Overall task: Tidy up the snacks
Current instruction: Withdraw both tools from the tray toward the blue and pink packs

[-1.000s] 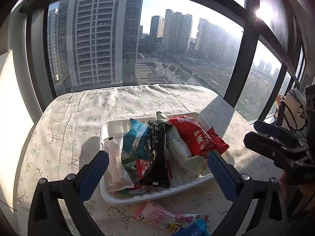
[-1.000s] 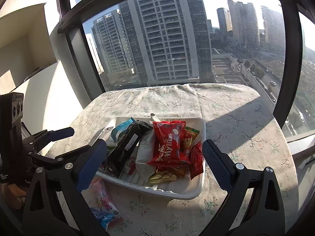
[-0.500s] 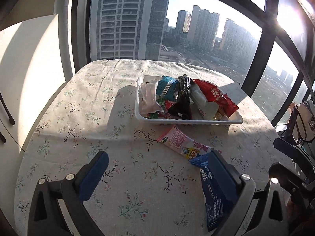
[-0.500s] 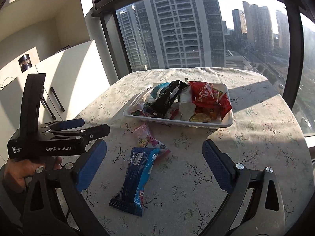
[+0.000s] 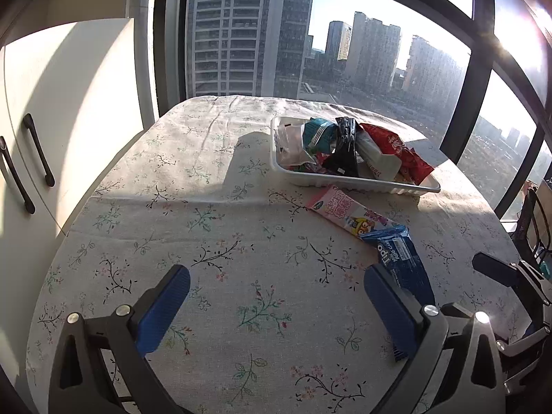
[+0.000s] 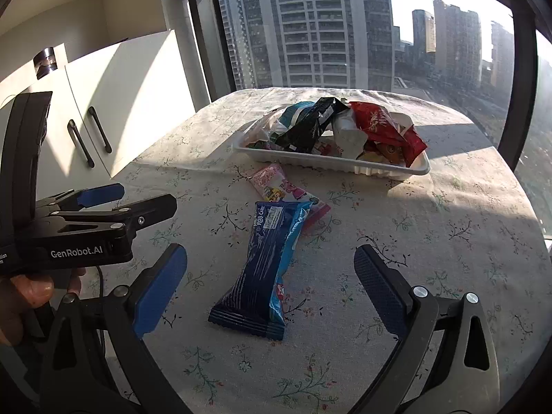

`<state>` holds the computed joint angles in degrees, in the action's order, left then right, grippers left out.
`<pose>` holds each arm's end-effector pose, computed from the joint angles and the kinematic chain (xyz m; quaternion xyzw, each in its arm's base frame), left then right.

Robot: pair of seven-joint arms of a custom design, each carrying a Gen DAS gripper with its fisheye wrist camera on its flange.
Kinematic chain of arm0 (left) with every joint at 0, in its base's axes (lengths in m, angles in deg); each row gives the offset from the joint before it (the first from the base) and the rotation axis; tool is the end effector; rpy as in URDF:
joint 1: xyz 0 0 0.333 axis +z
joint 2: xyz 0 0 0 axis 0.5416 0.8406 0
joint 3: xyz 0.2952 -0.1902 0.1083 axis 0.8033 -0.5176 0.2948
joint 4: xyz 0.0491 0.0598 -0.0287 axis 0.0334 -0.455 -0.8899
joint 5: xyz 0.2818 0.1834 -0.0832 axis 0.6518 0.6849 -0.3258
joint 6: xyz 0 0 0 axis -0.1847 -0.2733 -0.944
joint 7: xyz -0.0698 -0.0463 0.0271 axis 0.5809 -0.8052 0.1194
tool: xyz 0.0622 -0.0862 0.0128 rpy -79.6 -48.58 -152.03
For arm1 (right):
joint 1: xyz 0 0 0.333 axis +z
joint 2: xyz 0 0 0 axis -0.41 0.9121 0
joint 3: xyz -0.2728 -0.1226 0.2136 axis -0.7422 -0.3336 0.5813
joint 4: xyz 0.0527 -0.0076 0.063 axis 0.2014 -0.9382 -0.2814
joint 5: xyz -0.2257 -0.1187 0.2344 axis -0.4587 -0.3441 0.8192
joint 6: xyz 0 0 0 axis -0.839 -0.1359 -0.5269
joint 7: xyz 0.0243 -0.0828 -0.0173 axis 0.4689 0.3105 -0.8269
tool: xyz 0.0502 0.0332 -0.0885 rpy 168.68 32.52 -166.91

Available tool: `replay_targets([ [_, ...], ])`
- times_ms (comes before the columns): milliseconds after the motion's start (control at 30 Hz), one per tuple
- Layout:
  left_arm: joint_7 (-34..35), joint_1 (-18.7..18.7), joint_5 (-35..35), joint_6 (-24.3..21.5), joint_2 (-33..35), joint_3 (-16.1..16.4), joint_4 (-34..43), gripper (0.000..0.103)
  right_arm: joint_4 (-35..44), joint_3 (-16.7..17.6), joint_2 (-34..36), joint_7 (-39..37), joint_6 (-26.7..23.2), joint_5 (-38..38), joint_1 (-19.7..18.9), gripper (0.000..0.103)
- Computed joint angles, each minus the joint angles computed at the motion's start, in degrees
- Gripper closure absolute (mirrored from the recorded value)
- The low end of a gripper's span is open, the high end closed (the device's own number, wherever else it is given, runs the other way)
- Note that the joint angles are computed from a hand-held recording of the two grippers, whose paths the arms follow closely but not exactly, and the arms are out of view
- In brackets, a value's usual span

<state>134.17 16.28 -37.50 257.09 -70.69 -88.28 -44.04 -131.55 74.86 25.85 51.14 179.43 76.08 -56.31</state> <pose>0.4523 -0.2891 0.5220 -0.4699 0.7855 -0.3734 0.1505 0.3521 0.2082 0.4963 -0.5755 0.6990 -0.2778 0.3210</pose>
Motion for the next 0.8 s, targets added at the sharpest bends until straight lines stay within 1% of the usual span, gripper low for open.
replay_targets([
  [167, -0.85, 0.0, 0.68, 0.82, -0.46, 0.61, -1.43, 0.0, 1.68, 2.9, 1.65, 0.64, -1.62, -1.29, -2.25, 0.005],
  [267, -3.35, -0.24, 3.62, 1.35, -0.55, 1.42, -2.21, 0.0, 2.21, 4.19, 2.67, 1.63, -1.81, -2.27, -3.58, 0.005],
  [367, -6.5, -0.33, 7.25, 1.81, -0.45, 2.07, -2.84, 0.0, 2.53, 5.25, 3.45, 2.41, -1.56, -3.18, -4.8, 0.005],
  [600, -10.05, 0.46, 11.64, 1.79, -0.03, 1.74, -3.63, 0.0, 2.77, 6.5, 4.23, 4.05, -1.07, -4.04, -6.82, 0.006],
  [633, -10.03, 0.7, 11.67, 1.89, -0.03, 1.52, -3.76, 0.0, 2.7, 6.66, 4.04, 4.31, -0.88, -3.96, -7.16, 0.008],
  [667, -10.23, 0.84, 11.92, 1.95, -0.04, 1.42, -3.84, 0.0, 2.65, 6.76, 3.93, 4.45, -0.72, -3.87, -7.48, 0.013],
  [800, -12.11, 1.05, 14.13, 2.09, 0.15, 1.52, -3.94, 0.0, 3.37, 6.82, 5.1, 4.12, -1.65, -4.14, -7.89, 0.022],
])
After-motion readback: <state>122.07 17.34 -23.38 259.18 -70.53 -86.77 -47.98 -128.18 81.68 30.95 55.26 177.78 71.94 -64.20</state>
